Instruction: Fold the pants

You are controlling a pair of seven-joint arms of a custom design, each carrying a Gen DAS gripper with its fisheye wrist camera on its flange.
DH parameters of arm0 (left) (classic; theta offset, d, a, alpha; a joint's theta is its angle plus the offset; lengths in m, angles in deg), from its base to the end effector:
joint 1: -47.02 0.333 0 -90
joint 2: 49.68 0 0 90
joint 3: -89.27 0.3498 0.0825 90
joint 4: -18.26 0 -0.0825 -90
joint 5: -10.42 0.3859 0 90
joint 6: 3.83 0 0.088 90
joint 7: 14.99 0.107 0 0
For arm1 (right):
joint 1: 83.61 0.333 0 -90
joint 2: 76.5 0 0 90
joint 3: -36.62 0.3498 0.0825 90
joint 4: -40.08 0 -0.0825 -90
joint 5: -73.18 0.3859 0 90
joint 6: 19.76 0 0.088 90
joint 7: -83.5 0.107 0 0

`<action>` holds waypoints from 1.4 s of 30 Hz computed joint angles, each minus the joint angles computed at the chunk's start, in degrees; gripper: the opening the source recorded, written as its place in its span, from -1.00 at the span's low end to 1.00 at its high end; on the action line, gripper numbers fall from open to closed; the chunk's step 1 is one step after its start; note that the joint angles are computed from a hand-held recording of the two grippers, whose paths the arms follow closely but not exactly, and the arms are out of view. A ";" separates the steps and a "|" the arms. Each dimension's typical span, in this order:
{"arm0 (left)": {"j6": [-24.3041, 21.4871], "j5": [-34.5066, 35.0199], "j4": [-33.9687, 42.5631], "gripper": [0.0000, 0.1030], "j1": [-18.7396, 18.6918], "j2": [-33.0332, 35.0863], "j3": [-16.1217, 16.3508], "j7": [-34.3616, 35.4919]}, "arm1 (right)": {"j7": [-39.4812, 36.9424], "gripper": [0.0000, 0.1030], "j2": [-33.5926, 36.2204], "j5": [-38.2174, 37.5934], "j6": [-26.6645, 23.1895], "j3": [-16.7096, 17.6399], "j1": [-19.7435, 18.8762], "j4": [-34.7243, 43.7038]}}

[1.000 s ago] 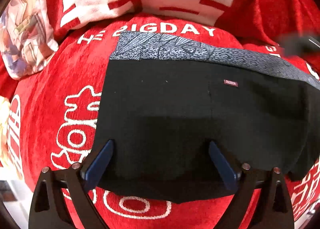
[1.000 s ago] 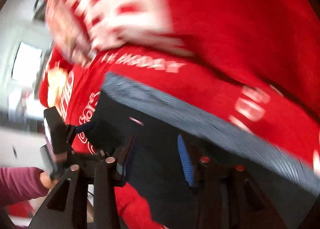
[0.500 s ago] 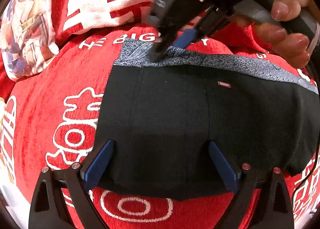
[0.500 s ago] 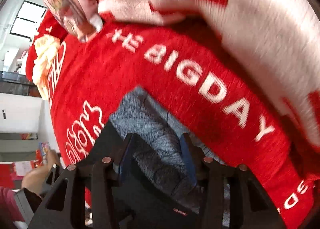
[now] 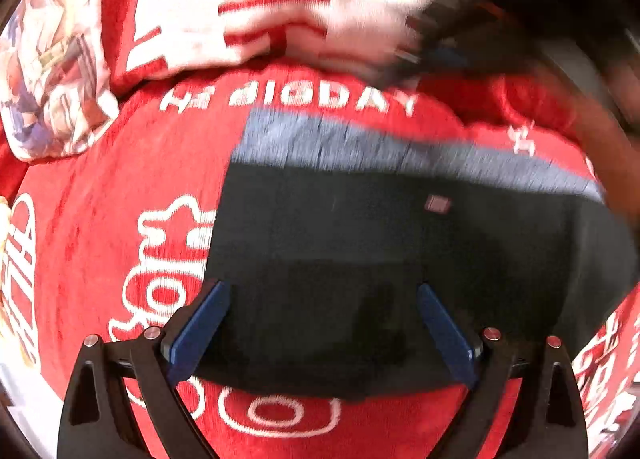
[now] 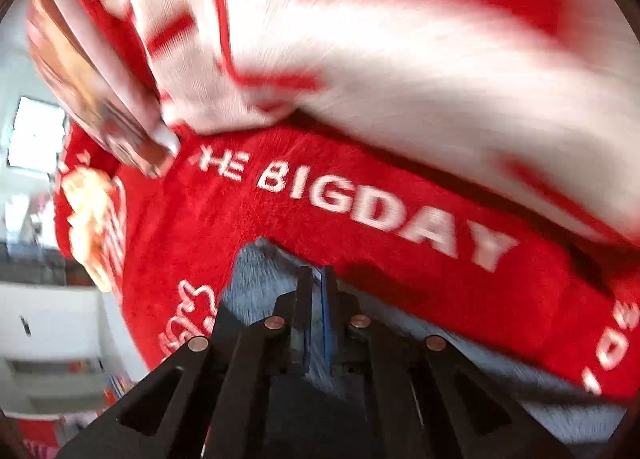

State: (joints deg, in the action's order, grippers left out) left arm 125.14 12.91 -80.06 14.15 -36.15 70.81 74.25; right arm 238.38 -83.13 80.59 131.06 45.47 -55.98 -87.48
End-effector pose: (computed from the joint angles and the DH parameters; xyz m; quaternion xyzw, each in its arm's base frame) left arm 0.4310 -0.5058 0.5176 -0.3323 0.9302 -0.1522 0.0341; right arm 0.4383 0.3234 0.5126 -0.4556 0.8515 0.0615 0.2523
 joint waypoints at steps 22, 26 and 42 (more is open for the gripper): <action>-12.62 11.06 23.56 0.98 -10.47 15.56 4.76 -8.96 | 48.00 0.00 -44.53 -5.90 -19.17 10.34 4.00 -28.39; -11.61 15.29 13.27 0.99 -10.12 10.37 4.42 -7.60 | 64.78 0.00 -47.53 -2.62 -9.94 20.14 7.75 -30.10; -5.87 12.76 8.42 1.00 -7.05 9.16 2.54 -6.88 | 100.45 -0.07 -45.63 -11.22 5.10 40.12 -1.30 -32.80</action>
State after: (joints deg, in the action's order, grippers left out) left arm 119.27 25.67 -71.64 7.10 -26.99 73.35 67.37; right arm 338.83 -128.76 69.37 136.16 85.59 -57.28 -120.27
